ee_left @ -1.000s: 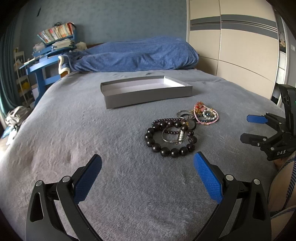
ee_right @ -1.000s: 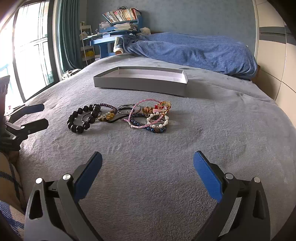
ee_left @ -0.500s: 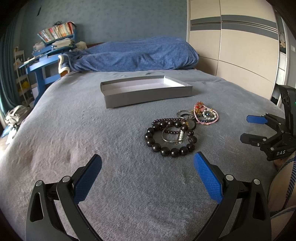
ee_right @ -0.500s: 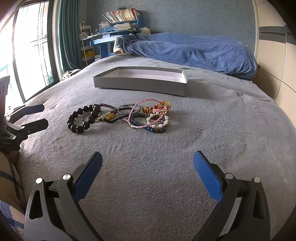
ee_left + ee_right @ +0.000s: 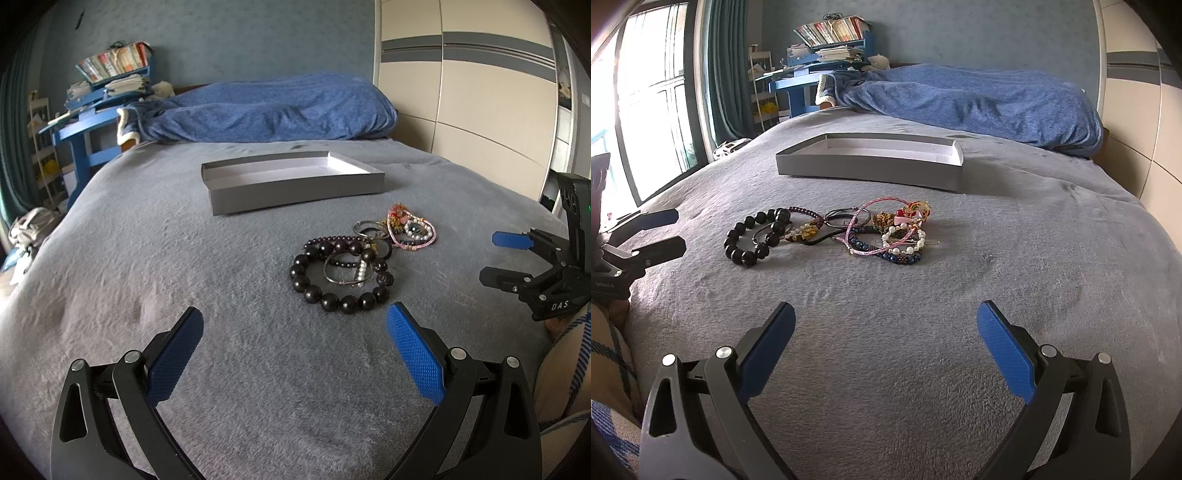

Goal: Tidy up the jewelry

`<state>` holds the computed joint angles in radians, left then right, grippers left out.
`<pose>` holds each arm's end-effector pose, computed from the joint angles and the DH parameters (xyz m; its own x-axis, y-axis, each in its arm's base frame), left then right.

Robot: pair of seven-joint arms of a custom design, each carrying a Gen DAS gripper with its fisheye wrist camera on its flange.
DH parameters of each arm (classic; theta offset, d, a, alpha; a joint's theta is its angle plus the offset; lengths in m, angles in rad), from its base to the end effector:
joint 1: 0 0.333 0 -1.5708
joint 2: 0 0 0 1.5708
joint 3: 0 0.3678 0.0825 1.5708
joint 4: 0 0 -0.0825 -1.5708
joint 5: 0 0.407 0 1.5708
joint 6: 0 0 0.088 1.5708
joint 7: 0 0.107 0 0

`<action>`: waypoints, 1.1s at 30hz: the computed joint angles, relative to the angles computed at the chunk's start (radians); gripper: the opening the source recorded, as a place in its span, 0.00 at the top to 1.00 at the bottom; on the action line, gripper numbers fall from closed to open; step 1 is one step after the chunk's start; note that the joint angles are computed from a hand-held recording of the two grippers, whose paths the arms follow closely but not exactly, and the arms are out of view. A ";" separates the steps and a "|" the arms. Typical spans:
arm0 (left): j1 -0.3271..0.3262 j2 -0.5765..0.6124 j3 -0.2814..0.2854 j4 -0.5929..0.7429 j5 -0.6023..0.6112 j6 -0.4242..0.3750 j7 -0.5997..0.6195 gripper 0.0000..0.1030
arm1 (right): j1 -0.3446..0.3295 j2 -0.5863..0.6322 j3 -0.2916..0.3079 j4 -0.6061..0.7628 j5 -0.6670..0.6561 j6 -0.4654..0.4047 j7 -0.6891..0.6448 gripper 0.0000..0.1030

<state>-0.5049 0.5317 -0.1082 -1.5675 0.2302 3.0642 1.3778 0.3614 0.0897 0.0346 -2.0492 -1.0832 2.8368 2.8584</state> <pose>0.6451 -0.4514 0.4866 -0.5682 -0.8228 0.0147 -0.4724 0.3115 -0.8245 0.5582 0.2824 0.4940 0.0479 -0.9988 -0.0015 -0.6319 -0.0291 -0.7745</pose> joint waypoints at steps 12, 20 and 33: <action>0.006 0.000 -0.008 0.001 -0.004 -0.001 0.003 0.04 | -0.001 0.003 -0.002 0.000 0.004 0.005 -0.005 0.05; -0.001 0.000 -0.002 0.002 -0.004 -0.004 -0.003 0.04 | -0.001 -0.001 -0.001 -0.004 0.005 0.006 -0.003 0.05; 0.013 0.015 -0.031 0.036 -0.012 -0.064 -0.034 0.06 | -0.010 -0.013 0.001 -0.023 0.008 0.029 0.008 0.06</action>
